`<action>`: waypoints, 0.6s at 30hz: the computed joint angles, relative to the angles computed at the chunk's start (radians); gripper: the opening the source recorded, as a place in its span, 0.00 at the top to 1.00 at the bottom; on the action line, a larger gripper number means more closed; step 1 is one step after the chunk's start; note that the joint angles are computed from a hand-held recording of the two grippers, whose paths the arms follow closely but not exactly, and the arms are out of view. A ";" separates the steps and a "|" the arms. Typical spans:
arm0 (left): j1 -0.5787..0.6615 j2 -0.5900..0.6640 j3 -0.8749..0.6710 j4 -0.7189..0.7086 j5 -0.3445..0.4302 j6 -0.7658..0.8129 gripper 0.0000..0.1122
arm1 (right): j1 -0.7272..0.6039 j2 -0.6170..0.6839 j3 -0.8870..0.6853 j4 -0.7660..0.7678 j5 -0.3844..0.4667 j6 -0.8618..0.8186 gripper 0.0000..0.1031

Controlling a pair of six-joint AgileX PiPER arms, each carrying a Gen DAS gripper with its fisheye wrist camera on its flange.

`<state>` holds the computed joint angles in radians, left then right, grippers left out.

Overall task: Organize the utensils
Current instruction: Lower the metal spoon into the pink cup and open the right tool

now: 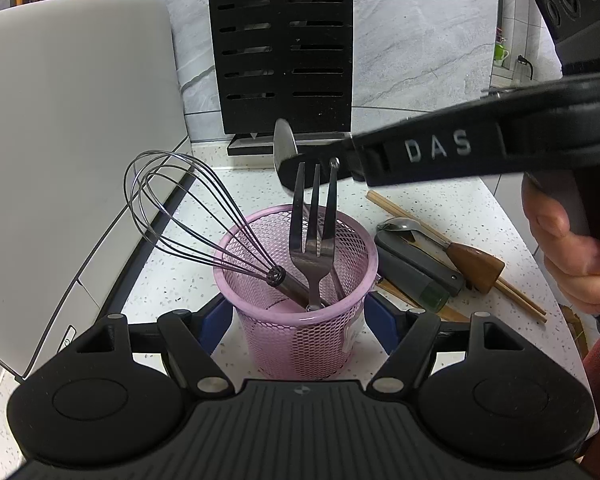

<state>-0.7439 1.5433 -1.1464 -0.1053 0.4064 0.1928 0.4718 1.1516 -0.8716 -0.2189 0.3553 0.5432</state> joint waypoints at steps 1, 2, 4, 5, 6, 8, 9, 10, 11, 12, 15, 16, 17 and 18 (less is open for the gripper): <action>0.000 0.000 0.000 0.000 0.000 0.000 0.25 | 0.000 0.001 -0.003 0.020 0.010 -0.023 1.00; 0.000 -0.001 0.001 0.000 0.000 -0.001 0.25 | 0.002 0.005 -0.008 0.036 0.027 -0.043 1.00; -0.002 -0.001 0.001 0.005 0.001 -0.009 0.25 | 0.010 0.017 -0.024 0.046 0.069 -0.059 1.00; -0.005 -0.002 0.002 0.011 0.000 -0.015 0.25 | 0.014 0.025 -0.030 0.045 0.089 -0.057 1.00; -0.005 -0.002 0.001 0.013 0.000 -0.017 0.25 | 0.016 0.026 -0.025 0.045 0.083 -0.061 1.00; -0.006 -0.002 0.002 0.016 0.000 -0.023 0.25 | 0.014 0.026 -0.027 0.062 0.086 -0.090 1.00; -0.006 -0.001 0.001 0.015 0.001 -0.021 0.25 | 0.010 0.025 -0.027 0.072 0.087 -0.097 1.00; -0.005 -0.002 0.001 0.013 0.000 -0.019 0.25 | 0.007 0.025 -0.026 0.087 0.087 -0.111 1.00; -0.006 -0.002 0.003 0.016 0.000 -0.022 0.25 | 0.005 0.027 -0.027 0.094 0.088 -0.120 1.00; -0.004 -0.002 0.002 0.012 0.000 -0.017 0.25 | 0.005 0.028 -0.027 0.092 0.089 -0.119 1.00; -0.005 -0.002 0.002 0.014 0.000 -0.018 0.25 | -0.008 0.046 -0.038 0.150 0.115 -0.175 0.97; -0.006 -0.003 0.003 0.015 0.000 -0.019 0.25 | -0.010 0.051 -0.038 0.159 0.122 -0.186 0.97; -0.006 -0.003 0.003 0.015 0.000 -0.019 0.26 | -0.006 0.055 -0.041 0.148 0.134 -0.176 0.99; -0.006 -0.003 0.003 0.017 0.000 -0.021 0.26 | -0.005 0.052 -0.039 0.148 0.133 -0.177 0.98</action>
